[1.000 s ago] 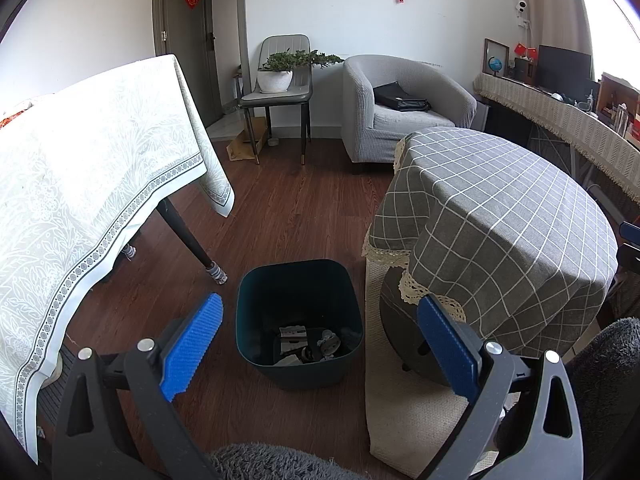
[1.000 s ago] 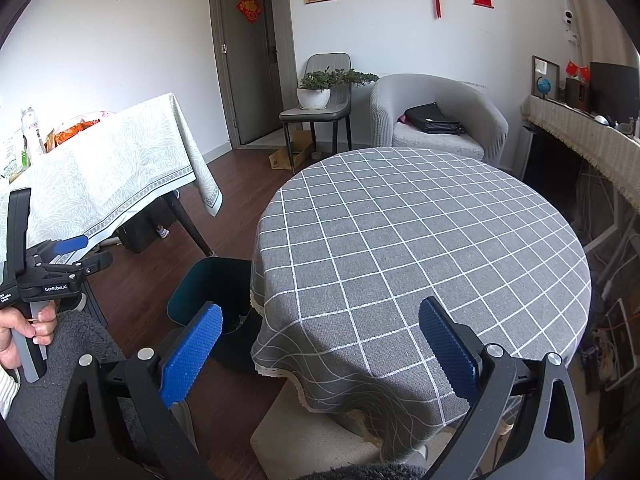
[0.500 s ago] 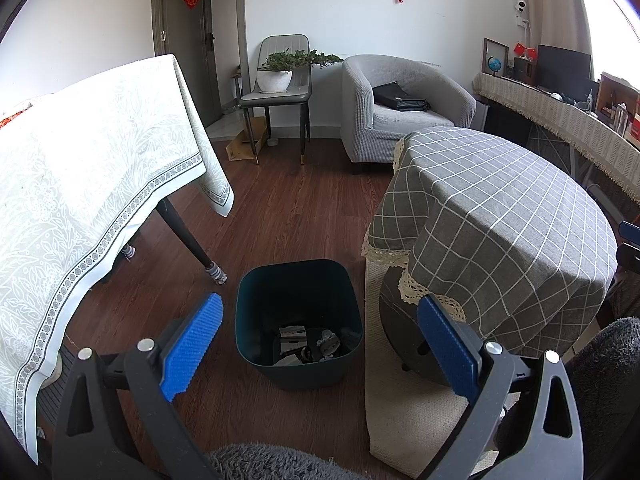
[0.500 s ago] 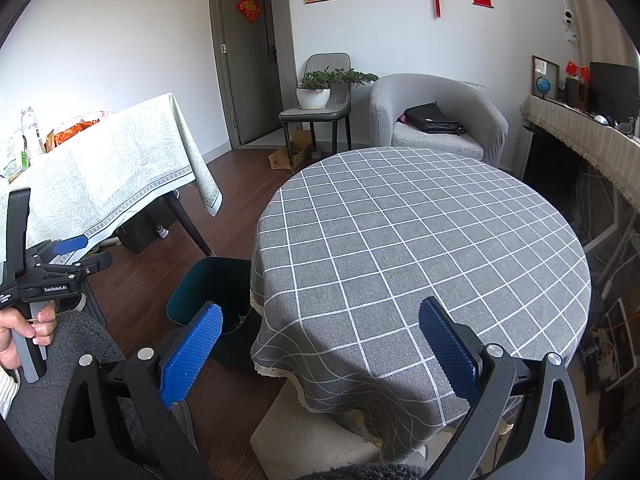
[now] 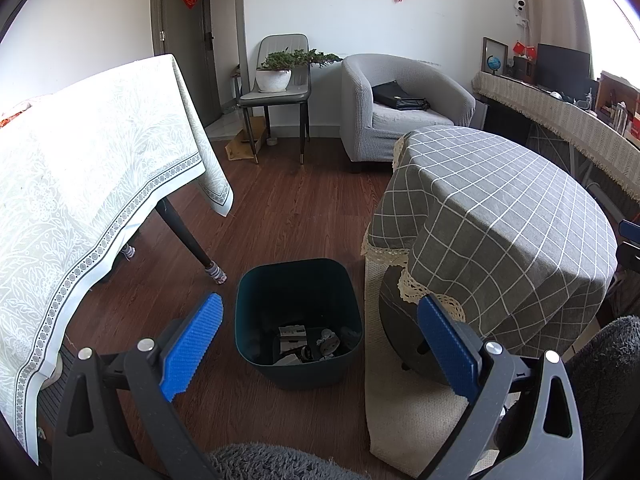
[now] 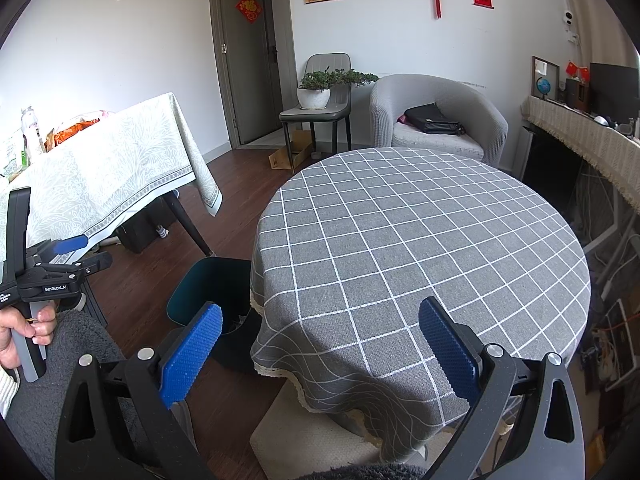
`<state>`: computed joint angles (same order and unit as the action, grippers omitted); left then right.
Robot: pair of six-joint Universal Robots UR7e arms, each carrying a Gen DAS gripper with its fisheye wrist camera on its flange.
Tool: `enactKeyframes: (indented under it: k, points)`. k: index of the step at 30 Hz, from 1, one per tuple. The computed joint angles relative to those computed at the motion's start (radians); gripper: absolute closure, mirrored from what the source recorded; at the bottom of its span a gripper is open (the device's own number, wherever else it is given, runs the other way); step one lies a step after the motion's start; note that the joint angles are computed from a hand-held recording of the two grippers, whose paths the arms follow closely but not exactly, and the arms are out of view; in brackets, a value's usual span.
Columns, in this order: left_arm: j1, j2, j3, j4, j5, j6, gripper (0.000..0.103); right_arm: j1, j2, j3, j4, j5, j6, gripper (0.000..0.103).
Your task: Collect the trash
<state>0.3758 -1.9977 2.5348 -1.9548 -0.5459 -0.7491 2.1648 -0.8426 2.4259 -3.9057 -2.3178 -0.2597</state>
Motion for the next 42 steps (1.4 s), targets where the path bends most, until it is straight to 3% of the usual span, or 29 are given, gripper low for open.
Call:
enactKeyframes:
  k: [42]
  points:
    - [0.01,0.0,-0.001,-0.017,-0.013,0.02,0.003,0.002,0.002,-0.001,-0.002,-0.003,-0.001,0.003]
